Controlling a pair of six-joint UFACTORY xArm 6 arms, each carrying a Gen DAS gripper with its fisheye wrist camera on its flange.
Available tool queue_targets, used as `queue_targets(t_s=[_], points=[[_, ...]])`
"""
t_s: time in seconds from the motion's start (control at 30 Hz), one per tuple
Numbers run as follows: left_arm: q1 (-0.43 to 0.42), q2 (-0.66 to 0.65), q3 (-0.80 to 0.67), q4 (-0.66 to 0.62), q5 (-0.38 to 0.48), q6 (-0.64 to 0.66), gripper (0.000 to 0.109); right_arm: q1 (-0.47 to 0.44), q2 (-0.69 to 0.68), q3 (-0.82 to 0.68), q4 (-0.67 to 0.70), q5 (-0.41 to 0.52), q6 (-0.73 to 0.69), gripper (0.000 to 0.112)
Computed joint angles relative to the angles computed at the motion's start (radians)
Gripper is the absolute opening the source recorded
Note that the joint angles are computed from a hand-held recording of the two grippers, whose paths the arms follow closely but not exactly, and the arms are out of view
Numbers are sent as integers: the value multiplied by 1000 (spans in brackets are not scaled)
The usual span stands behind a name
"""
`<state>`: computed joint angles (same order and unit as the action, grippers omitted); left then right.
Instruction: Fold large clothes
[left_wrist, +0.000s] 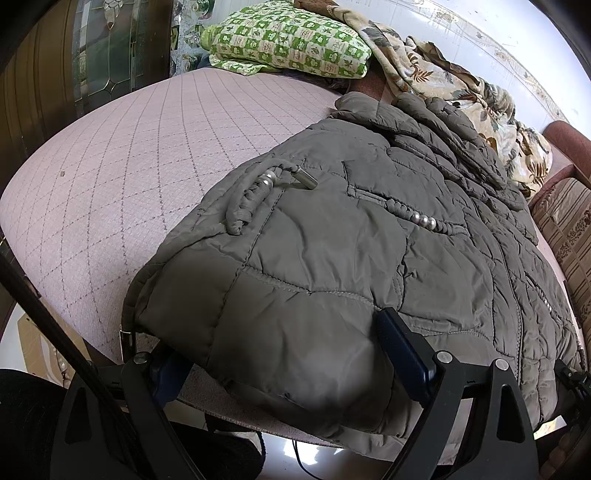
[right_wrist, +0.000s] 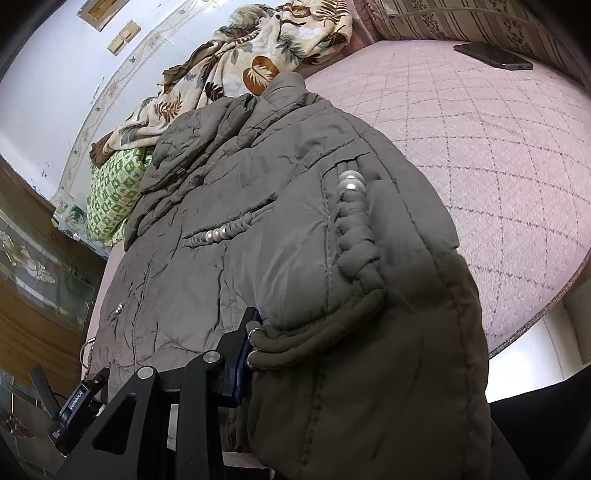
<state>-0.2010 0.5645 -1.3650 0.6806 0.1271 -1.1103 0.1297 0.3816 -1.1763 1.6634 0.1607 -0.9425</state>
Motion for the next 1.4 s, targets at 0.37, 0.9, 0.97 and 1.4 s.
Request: queue_targets(t_s=[0.37,0.9,0.97,1.4], points=[[-1,1,-3,10,3,-8,91,3,3,-1,-24,-4,20,43],[-1,4,-4,18,0,-17,91,10,5,-1,-91,-18,81,43],[0,6,-4,24,0,-24,91,12,4,0,-90,-21,80,43],[0,6,-5,25,0,-22,91,13,3,1,-75,-21,67,43]])
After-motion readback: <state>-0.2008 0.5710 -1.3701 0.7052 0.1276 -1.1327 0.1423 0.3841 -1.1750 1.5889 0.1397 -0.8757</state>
